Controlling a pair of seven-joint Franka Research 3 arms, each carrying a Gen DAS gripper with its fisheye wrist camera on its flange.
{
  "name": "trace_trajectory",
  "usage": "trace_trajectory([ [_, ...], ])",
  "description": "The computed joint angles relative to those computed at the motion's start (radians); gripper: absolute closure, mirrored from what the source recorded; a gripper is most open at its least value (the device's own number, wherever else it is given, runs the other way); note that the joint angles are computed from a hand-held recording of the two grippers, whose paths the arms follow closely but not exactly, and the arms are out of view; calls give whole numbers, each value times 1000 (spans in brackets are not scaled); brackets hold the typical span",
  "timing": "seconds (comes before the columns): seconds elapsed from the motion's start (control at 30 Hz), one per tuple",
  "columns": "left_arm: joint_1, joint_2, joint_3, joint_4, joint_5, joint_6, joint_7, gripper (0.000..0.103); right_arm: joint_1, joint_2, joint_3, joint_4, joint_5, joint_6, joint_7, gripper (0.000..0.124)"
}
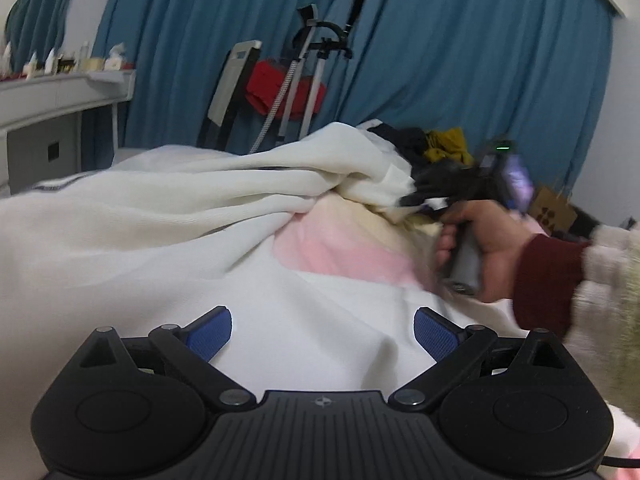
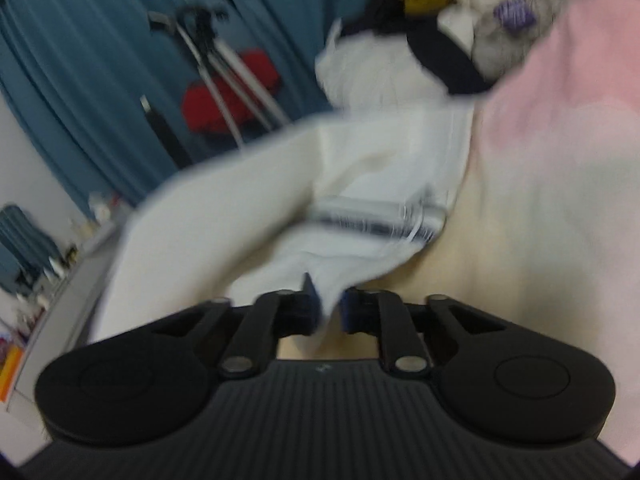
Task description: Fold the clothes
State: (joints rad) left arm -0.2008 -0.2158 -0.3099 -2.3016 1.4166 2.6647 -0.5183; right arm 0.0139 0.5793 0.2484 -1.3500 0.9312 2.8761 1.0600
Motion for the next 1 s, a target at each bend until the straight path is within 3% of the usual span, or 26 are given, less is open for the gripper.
trace_trajectory([
  [0.13, 23, -26, 26, -22, 45, 99, -147, 4, -83, -121, 28, -58, 96, 51, -157, 115],
  [0.3, 36, -64, 18, -43, 25, 120, -173, 4, -93, -173, -119, 21, -11, 22, -97, 115],
  [0.43, 42, -91, 2, -51, 1, 117, -152, 4, -88, -174, -240, 92, -231, -11, 15, 115],
  [0.5, 41, -95, -8, -47, -22, 102, -118, 3, -79, -175, -301, 107, -362, -70, 106, 116],
  [0.57, 45, -92, -15, -43, -28, 99, -102, 3, -63, -144, -366, 171, -501, -201, 237, 115],
  [0.63, 46, -84, -18, -38, -43, 94, -77, 3, -66, -114, -386, 230, -576, -318, 330, 115],
  [0.7, 48, -70, -19, -32, -50, 88, -60, 3, -87, -112, -356, 234, -577, -326, 352, 115],
  [0.83, 51, -48, -12, -26, -55, 97, -56, 3, -138, -136, -246, 212, -483, -205, 253, 115],
  [0.9, 56, -48, -7, -30, -41, 107, -77, 3, -182, -157, -163, 198, -359, -121, 125, 115],
  [0.93, 59, -49, -5, -33, -31, 113, -90, 3, -220, -182, -99, 168, -247, -65, -5, 115],
  [1.0, 63, -52, 1, -40, -15, 127, -116, 3, -234, -206, -75, 143, -179, -18, -125, 115],
])
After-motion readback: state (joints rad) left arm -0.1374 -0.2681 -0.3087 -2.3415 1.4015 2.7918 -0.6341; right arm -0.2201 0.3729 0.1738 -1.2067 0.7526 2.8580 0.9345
